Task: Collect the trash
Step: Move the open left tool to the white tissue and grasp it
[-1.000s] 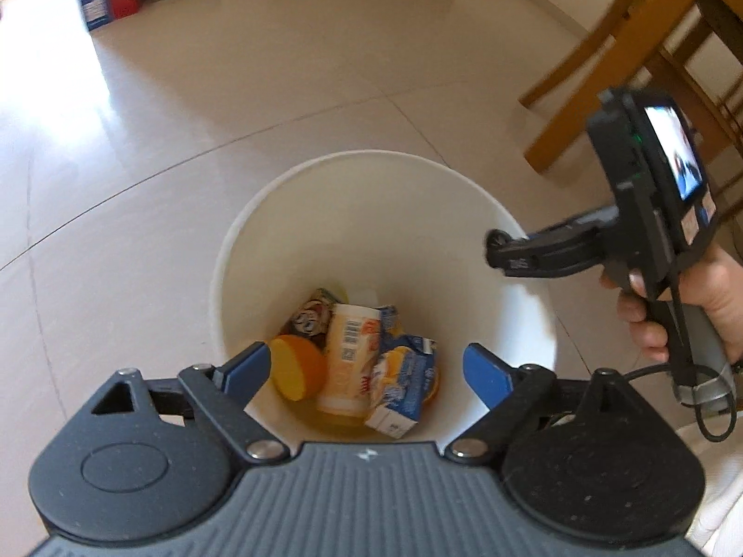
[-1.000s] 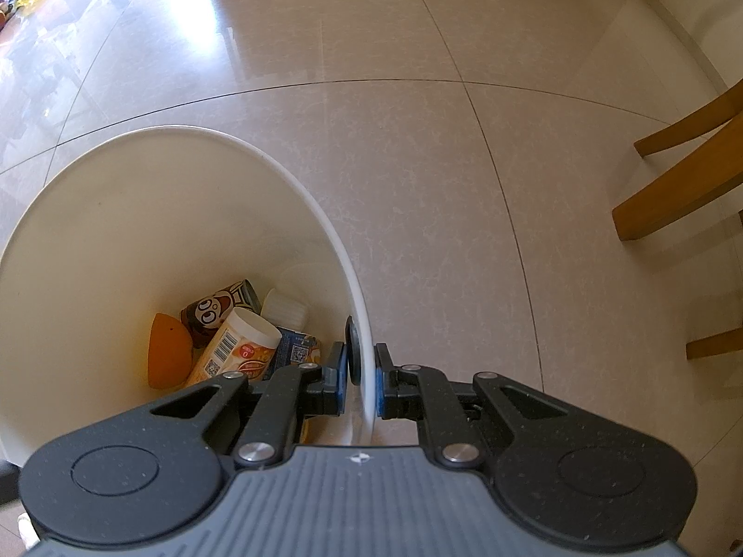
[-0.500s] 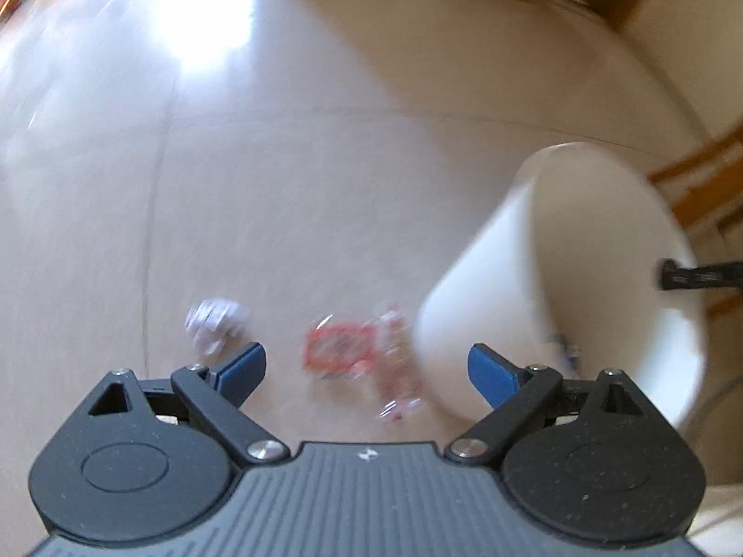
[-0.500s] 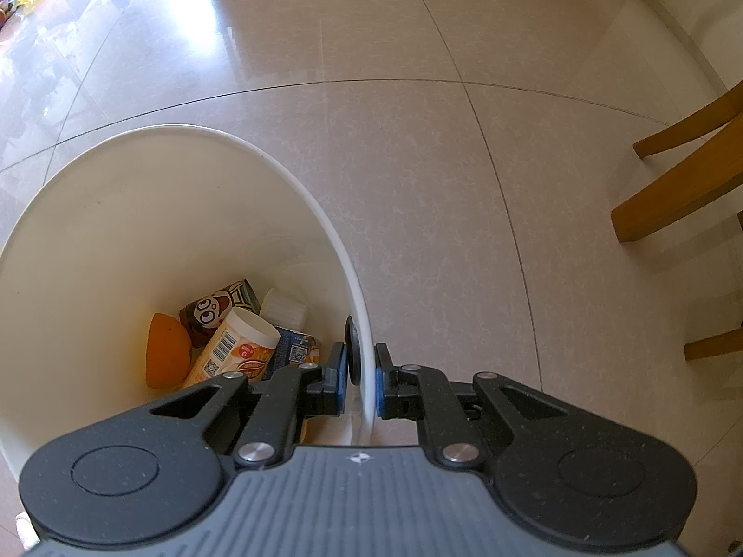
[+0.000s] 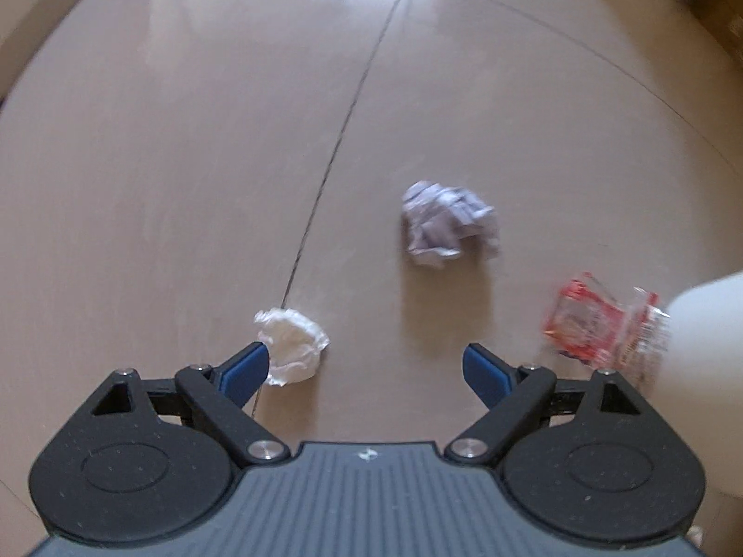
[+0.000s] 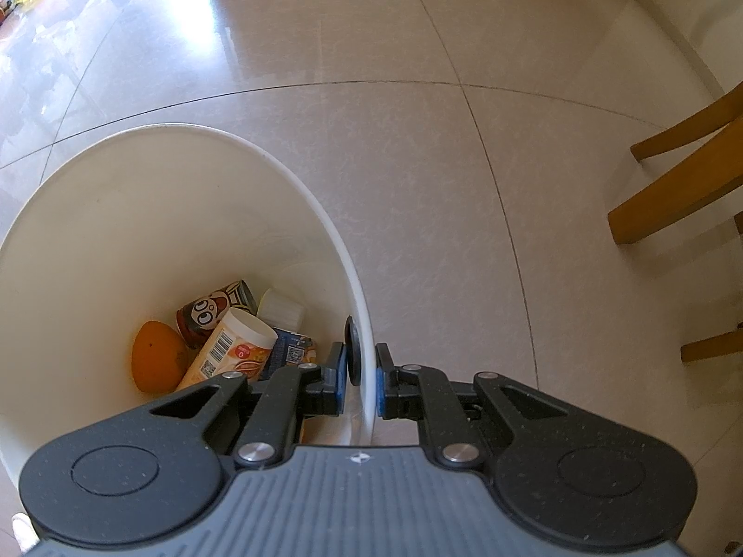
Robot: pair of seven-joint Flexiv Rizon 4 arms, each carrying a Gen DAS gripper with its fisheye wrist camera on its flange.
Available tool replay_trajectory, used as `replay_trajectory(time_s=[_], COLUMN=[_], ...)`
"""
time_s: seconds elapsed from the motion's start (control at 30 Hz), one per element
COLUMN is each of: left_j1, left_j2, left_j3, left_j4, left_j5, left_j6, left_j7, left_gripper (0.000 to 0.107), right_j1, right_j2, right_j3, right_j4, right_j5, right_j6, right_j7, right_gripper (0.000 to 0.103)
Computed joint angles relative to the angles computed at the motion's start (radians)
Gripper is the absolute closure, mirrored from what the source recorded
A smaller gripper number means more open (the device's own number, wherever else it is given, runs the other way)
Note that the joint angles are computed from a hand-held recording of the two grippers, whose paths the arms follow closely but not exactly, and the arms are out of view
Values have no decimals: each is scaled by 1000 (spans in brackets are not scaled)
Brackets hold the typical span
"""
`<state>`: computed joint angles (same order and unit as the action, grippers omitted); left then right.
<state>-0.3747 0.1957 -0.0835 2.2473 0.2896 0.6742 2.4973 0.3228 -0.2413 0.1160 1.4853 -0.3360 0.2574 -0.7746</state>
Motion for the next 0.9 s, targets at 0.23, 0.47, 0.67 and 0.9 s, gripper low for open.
replay_trajectory(time_s=[0.23,0.47,0.67,0.9], left_j1=[-3,-6,4,3], left_j2=[-36,-77,-109,-131], left_j3=[-10,-15,-30,-33], left_j4=[56,76,60,33], left_j5=[-2,-3,35,10], left_j6=[39,76,64,12], left_j7=[-107,-183,-264,-224], left_gripper=[17,35,50,72], right_j1=[3,6,9,11], right_j2=[1,-1,0,-2], right_j3=[1,0,1,0], right_j4=[3,3,9,7], right_j5=[-7,-15,-28,-31], right_j6=[-1,-3,0,-5], right_j7=[-1,0,-1,-4], right_gripper=[89,88,88,88])
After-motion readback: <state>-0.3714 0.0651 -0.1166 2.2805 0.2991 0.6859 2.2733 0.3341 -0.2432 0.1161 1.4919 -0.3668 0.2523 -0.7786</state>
